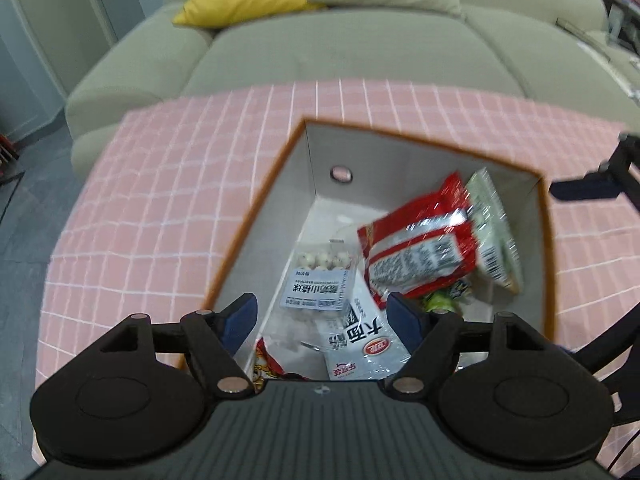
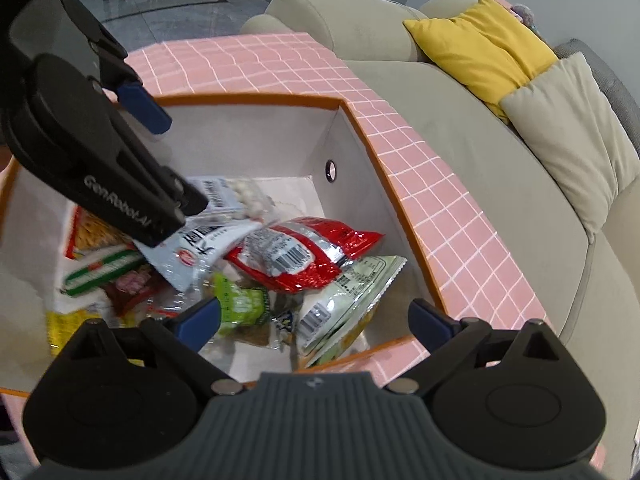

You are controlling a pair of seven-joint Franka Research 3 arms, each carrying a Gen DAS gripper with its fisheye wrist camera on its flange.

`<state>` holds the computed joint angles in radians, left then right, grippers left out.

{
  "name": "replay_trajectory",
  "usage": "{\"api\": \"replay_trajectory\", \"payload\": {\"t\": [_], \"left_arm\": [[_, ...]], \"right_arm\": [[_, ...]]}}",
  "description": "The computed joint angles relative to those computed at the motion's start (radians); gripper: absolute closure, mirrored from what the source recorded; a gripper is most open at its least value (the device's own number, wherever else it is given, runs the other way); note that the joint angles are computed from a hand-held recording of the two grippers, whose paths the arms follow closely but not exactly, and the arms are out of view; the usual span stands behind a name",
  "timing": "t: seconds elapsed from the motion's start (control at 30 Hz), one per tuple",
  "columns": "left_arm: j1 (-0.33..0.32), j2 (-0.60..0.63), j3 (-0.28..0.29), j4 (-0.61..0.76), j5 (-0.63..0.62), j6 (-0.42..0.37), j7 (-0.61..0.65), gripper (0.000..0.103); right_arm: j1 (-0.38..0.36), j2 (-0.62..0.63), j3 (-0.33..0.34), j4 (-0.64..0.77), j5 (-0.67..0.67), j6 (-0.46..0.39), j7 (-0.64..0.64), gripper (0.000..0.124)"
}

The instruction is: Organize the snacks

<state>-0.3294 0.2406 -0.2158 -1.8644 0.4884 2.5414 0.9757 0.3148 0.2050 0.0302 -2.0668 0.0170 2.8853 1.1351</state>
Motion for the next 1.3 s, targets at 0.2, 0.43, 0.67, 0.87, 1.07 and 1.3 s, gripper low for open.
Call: {"api": "replay_trajectory", "payload": {"t": [0.2,0.43,0.67,0.87,1.07,1.3], "left_arm": [[-0.003,-0.147,0.006,-0.118,0.105,0.104,-0.142,0.016],[0.03,-0.318,-0.041,-0.223,0.4,0.187,-0.439,0.016],[0.083,-0.451,-0.136,-0.294,0.682,0.184,-0.713,0.014],[0.08,-0.525,-0.184,-0.359,0.786,0.138,-0.842,0.012],[0.057,-0.539,-0.191,-0.411,0.739,0.116,-0.883,0.012],[0.031,-0.537,-0.172,-0.476,0.533,0.123,-0.785,0.012]], "right_arm": [[-0.005,-0.128,0.016,-0.094,0.074,0.022,0.09,0.027],[-0.077,-0.325,0.074,-0.259,-0.143,0.158,0.499,0.027],[-0.324,-0.562,0.316,-0.455,-0.209,0.3,0.736,0.025],[-0.448,-0.77,0.479,-0.619,-0.099,0.376,0.81,0.025],[-0.482,-0.901,0.599,-0.735,0.016,0.393,0.832,0.025],[-0.519,-0.905,0.694,-0.765,0.043,0.338,0.848,0.025]]}}
